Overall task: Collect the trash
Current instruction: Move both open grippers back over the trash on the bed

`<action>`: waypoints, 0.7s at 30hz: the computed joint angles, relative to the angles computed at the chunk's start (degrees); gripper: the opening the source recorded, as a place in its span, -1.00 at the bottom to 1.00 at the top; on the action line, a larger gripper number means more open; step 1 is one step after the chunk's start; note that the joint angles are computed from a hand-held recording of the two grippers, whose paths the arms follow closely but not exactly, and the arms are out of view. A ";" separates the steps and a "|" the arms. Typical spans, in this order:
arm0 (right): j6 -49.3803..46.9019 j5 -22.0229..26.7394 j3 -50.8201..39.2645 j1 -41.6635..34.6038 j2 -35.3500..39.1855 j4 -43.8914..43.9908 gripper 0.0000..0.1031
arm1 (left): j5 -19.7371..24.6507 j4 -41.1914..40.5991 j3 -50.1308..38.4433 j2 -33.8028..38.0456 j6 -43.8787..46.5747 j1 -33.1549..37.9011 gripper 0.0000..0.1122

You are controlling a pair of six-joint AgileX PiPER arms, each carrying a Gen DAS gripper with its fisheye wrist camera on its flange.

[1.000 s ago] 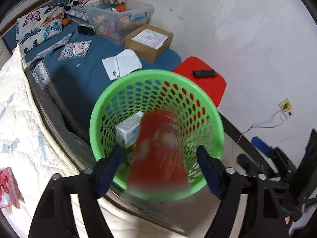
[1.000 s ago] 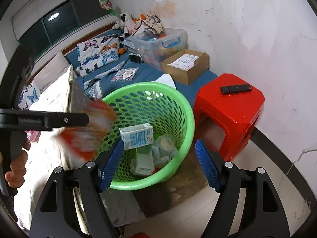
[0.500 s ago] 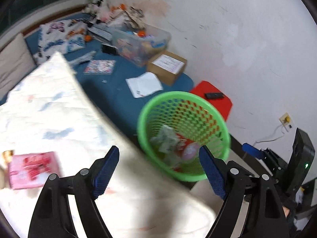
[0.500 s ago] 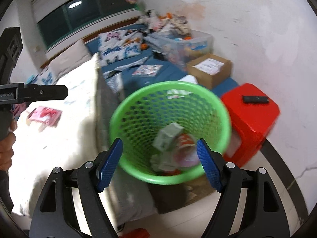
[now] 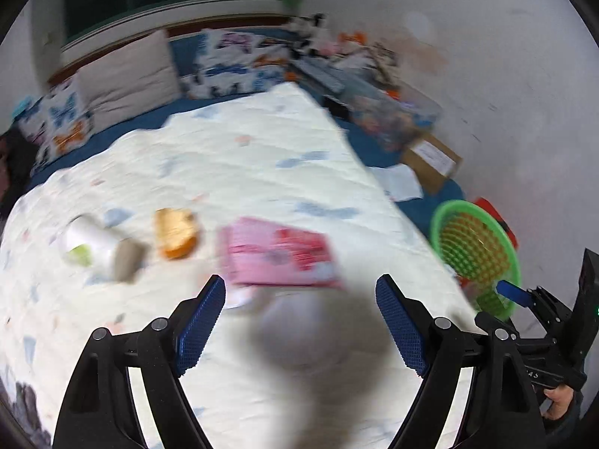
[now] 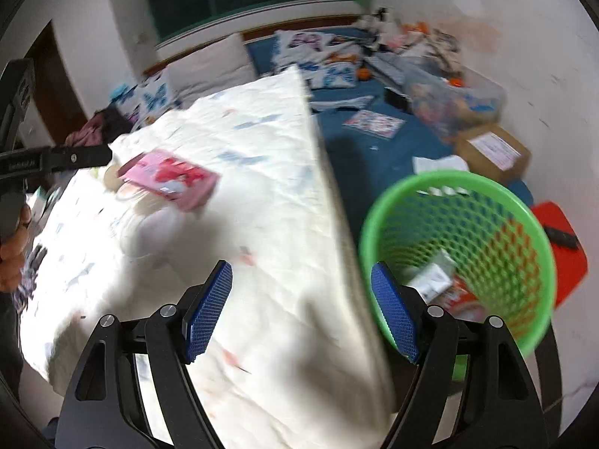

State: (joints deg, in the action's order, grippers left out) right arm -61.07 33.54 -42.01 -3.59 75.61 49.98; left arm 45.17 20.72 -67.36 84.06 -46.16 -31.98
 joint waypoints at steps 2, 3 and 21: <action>2.38 -1.60 -1.17 4.90 1.51 -1.28 0.49 | -0.26 0.10 3.71 -3.52 0.41 2.60 0.42; 3.87 -2.56 -1.79 6.99 2.19 -2.31 0.49 | -0.18 0.53 5.43 -5.19 0.21 3.60 0.42; -2.12 12.53 -33.80 21.24 26.88 -9.43 0.73 | -4.66 -11.59 19.56 -16.09 13.83 21.03 0.44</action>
State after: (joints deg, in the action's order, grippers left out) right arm -63.19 46.07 -75.81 17.65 102.49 40.54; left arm 40.52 9.13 -47.80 67.97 -32.33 -10.95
